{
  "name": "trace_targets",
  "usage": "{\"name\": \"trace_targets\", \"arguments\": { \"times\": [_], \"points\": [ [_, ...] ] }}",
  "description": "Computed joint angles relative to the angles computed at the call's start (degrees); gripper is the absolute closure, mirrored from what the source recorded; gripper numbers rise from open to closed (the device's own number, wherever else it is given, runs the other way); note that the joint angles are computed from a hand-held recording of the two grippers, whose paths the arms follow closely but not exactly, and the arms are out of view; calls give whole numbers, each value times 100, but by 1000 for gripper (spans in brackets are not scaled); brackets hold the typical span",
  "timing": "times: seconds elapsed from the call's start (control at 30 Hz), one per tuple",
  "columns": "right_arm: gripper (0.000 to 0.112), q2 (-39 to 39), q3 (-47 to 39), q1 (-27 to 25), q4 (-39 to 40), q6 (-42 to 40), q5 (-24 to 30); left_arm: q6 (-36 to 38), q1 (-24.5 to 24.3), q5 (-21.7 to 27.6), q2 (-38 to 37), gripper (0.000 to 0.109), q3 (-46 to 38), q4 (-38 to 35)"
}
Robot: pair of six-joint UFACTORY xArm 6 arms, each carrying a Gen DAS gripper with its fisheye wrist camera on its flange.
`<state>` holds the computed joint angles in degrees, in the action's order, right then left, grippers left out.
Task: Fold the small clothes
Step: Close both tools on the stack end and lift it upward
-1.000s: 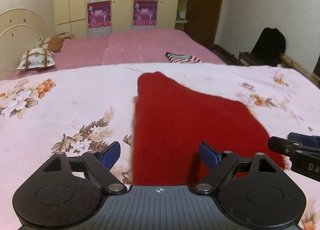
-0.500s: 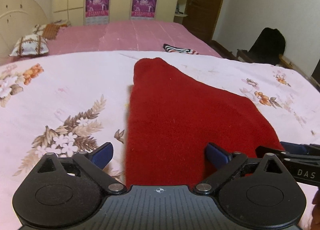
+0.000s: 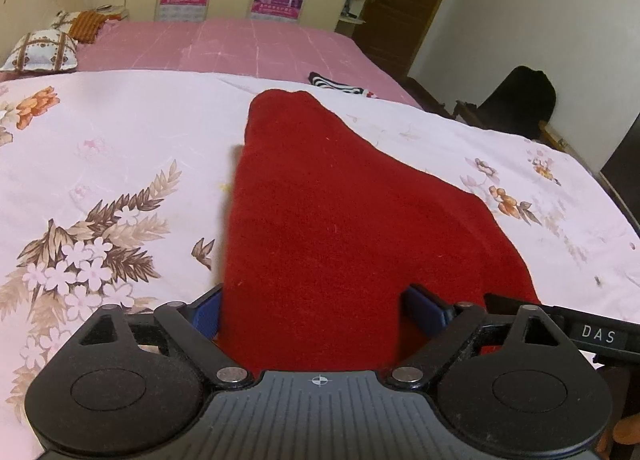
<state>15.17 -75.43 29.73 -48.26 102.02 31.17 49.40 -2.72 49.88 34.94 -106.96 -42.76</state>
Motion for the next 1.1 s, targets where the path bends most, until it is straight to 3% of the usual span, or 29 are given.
{"name": "trace_targets", "arguments": {
  "times": [0.07,0.13,0.2,0.27,0.37,0.5,0.57,0.67,0.83,1.1],
  "points": [
    [59,-18,69,-49,-40,107,-297,29,20,87,1,27,-30,-54],
    [63,-6,64,-67,-21,185,-454,82,56,151,-12,32,-41,-112],
    [64,-2,28,-49,-10,169,-412,108,109,298,58,32,-164,-138],
    [56,-39,83,-74,-29,231,-475,96,172,493,206,28,-379,-146],
    [53,-86,279,-217,-176,612,-901,-512,249,1002,583,26,-913,-94],
    [58,55,81,-162,-259,639,-760,-303,191,708,329,33,-447,-291],
    [71,39,114,-179,-317,737,-885,-305,206,754,313,40,-453,-301],
    [78,9,114,-165,-281,700,-891,-240,199,769,236,49,-422,-282],
    [83,13,10,-108,-360,826,-766,-148,206,717,67,55,-282,-400],
    [83,-47,-149,-80,-619,1027,-834,115,273,812,-204,56,-233,-485]
  ]
}}
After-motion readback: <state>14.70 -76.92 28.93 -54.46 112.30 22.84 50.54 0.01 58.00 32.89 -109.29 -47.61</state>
